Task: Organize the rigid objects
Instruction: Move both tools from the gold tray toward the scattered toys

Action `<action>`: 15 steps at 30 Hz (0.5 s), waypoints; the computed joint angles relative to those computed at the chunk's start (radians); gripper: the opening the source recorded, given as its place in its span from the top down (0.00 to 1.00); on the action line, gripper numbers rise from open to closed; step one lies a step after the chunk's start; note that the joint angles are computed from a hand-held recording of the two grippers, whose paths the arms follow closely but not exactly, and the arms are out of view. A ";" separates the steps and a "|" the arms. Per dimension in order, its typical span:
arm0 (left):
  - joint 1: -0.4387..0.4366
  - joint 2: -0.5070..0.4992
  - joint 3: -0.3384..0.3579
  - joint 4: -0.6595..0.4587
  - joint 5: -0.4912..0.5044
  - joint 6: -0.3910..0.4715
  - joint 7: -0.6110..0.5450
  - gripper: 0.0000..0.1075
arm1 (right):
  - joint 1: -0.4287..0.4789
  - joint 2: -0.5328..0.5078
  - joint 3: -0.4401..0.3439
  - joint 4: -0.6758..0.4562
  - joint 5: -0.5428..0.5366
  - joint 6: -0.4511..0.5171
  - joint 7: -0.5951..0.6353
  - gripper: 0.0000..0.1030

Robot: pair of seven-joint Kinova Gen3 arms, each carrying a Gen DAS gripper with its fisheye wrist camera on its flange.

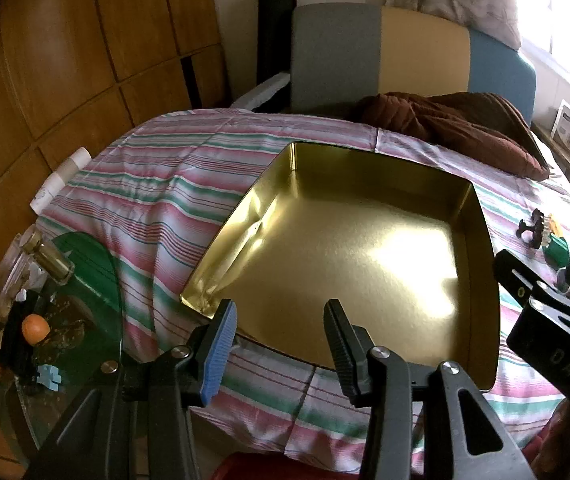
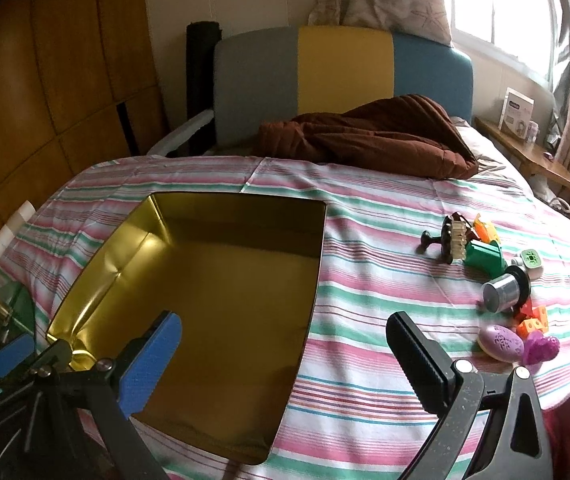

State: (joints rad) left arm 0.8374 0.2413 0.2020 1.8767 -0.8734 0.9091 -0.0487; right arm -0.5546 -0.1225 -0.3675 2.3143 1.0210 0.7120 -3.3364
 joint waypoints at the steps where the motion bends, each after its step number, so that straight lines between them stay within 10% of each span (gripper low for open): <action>1: 0.002 0.002 0.000 -0.002 -0.001 0.005 0.002 0.57 | 0.000 0.000 0.000 0.000 0.000 -0.001 0.001 0.00; 15: 0.008 0.011 0.000 -0.012 0.008 0.016 -0.007 0.57 | 0.010 -0.013 0.003 0.012 -0.019 -0.021 0.006 0.00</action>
State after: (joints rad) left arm 0.8453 0.2519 0.2022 1.8648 -0.8650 0.9246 -0.0559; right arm -0.5444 -0.1354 -0.3643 2.3263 1.0024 0.6910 -3.3308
